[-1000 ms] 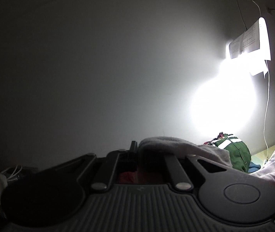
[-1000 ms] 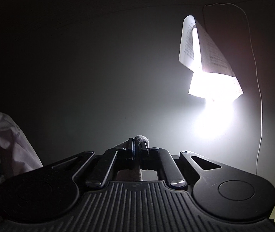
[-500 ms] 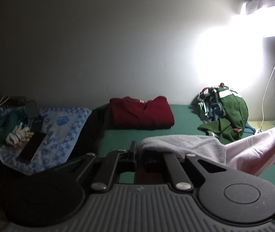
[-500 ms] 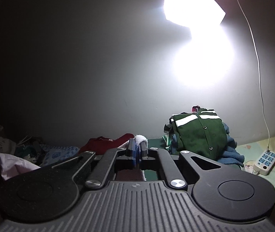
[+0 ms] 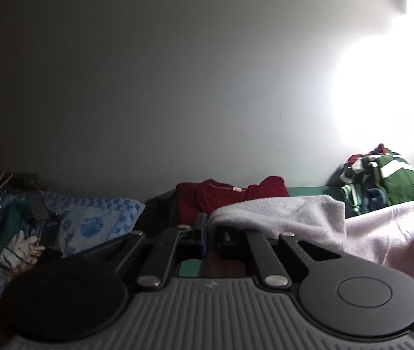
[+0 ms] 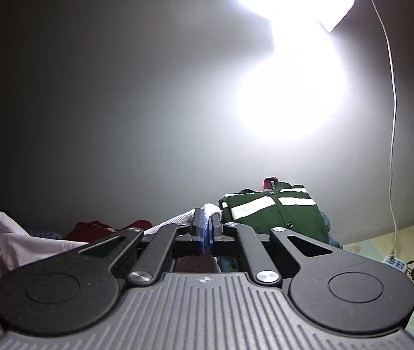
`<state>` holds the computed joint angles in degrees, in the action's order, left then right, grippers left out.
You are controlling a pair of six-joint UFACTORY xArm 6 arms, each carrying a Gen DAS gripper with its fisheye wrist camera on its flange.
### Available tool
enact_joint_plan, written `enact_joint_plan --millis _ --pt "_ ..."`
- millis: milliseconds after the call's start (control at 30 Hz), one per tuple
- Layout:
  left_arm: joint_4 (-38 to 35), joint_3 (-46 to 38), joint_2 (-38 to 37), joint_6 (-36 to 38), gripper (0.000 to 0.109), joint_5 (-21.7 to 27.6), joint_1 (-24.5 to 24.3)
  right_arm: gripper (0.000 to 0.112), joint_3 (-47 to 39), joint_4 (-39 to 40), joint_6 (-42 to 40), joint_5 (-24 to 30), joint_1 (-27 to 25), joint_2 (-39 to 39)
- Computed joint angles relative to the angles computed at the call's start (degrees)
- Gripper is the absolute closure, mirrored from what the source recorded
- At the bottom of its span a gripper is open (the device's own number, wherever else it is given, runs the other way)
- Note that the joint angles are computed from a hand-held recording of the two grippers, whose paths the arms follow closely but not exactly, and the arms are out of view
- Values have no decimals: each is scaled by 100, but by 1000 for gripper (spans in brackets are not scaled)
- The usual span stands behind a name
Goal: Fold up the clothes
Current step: 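Carry the held T-shirt with both grippers over the open green surface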
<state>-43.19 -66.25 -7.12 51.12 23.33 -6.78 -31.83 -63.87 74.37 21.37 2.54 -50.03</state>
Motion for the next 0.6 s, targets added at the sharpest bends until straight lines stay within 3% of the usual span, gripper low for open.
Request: enact_joint_plan --millis 100,300,367,467,500,567,600 --pt "207 -315 665 -293 103 -154 -165 110 -336 -813 828 -55 -108 862" --pt "1372 -513 1609 -1276 102 -516 -354 110 -784 -1561 1559 141 15 2340" --pt "2013 -532 1840 -1742 92 -682 -361 110 -891 -1682 1676 243 61 2689" --pt "2537 -648 2101 -2062 86 -595 -302 108 -1014 -1484 1602 228 11 3135" --pt "2540 -686 2146 -2023 83 -497 -268 106 -1032 -1273 1451 145 -48 3240" --pt "2272 -706 2138 -1677 67 -282 -177 79 -1043 -818 1118 38 -143 3388" --pt "2028 -660 2082 -1370 63 -224 -129 72 -1001 -817 1159 97 -137 3332"
